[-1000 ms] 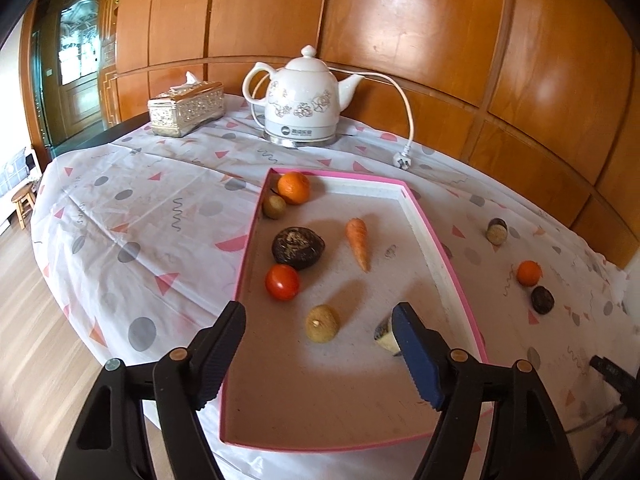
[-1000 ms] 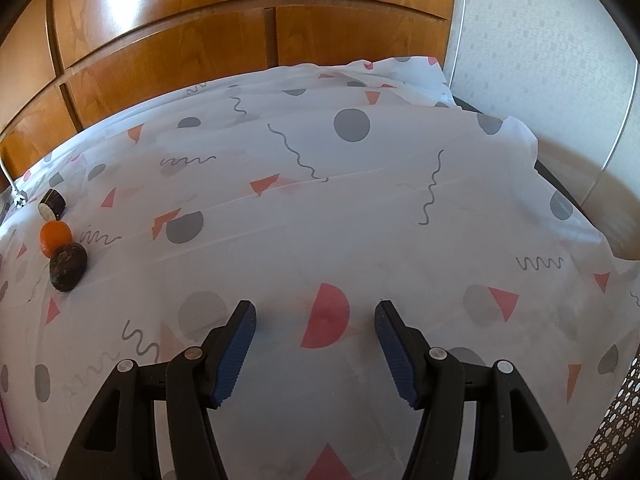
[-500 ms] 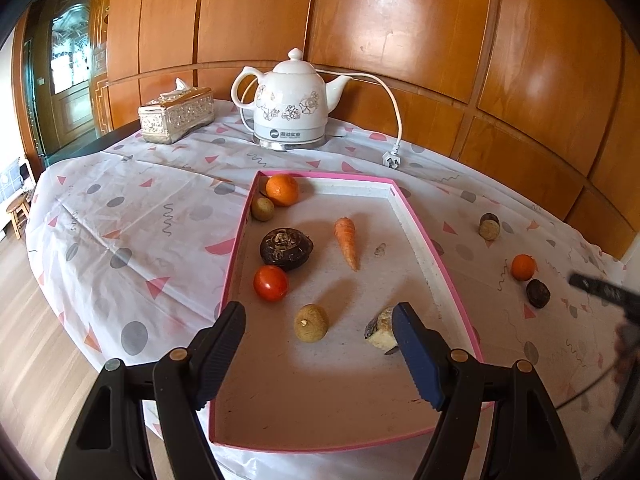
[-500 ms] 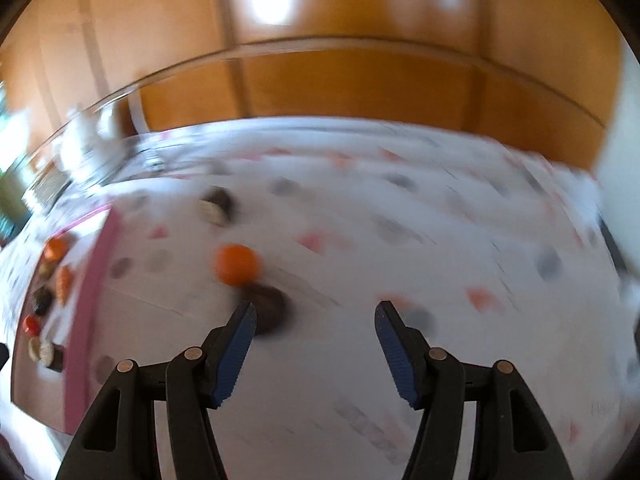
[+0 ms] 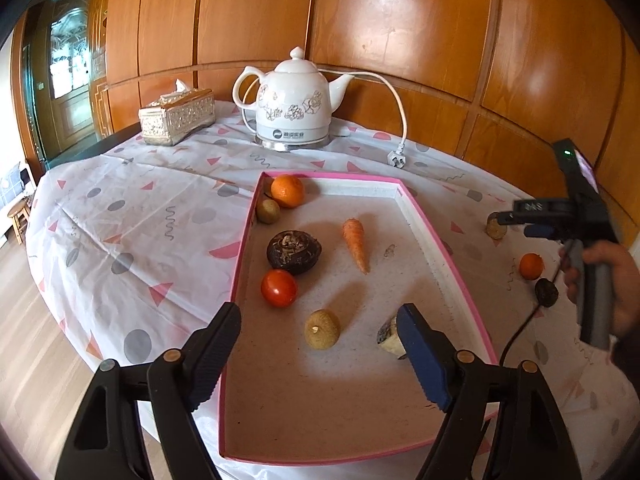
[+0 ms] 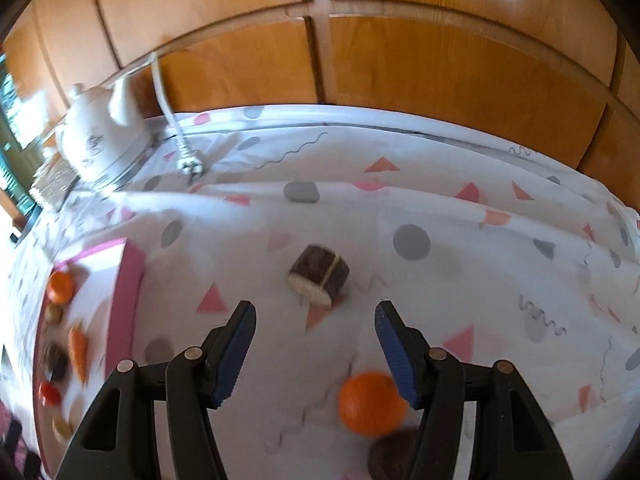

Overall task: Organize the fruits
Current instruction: 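Move the right gripper to the dark cylindrical slice and close on it, then carry the dark slice with the right gripper over into the tray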

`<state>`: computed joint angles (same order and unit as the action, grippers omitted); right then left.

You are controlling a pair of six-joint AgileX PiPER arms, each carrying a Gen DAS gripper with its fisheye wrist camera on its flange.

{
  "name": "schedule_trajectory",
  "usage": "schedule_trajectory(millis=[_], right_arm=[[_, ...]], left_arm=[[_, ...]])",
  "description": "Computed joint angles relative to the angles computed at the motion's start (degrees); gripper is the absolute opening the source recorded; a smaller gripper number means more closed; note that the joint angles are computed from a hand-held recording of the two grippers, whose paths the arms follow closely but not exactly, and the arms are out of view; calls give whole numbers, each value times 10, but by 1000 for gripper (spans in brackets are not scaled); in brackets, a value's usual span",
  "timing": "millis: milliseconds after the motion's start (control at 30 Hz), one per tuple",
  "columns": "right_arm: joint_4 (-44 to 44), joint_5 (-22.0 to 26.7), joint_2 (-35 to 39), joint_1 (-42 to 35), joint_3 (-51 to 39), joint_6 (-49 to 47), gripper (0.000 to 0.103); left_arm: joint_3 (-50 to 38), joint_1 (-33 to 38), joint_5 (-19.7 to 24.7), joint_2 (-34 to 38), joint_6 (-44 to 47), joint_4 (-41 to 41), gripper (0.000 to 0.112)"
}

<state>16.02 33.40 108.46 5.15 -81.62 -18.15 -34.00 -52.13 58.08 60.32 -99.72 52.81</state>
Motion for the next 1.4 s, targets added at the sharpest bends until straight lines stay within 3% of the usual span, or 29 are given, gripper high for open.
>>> schedule_trajectory(millis=[200,233,267,333,533,633,867,1133,1400], right_arm=[[-131,33,85,30,-102,144,63],[-121,43,97,28,-118,140,59],[-103,46,102,25,-123,123,43],[-85,48,101,24,-121,100,43],[-8,-6,12,0,-2,12,43],[79,-25,-49,-32,72,-76,43],[223,-21,-166,-137,206,-243,43],[279,16,-213,-298,298,-340,43],[310,-2,-235,-411,363,-437,43]], left_arm=[[11,29,-19,-7,12,-13,80],[11,33,-23,-8,14,-15,80],[12,36,-26,-7,16,-16,80],[13,37,-28,-6,15,-17,80],[9,31,-33,-1,11,-14,80],[6,19,-26,-1,7,-13,81],[1,-9,-8,-5,-5,-17,81],[-14,-62,30,-1,-22,-9,82],[-34,-100,53,15,-25,-4,84]])
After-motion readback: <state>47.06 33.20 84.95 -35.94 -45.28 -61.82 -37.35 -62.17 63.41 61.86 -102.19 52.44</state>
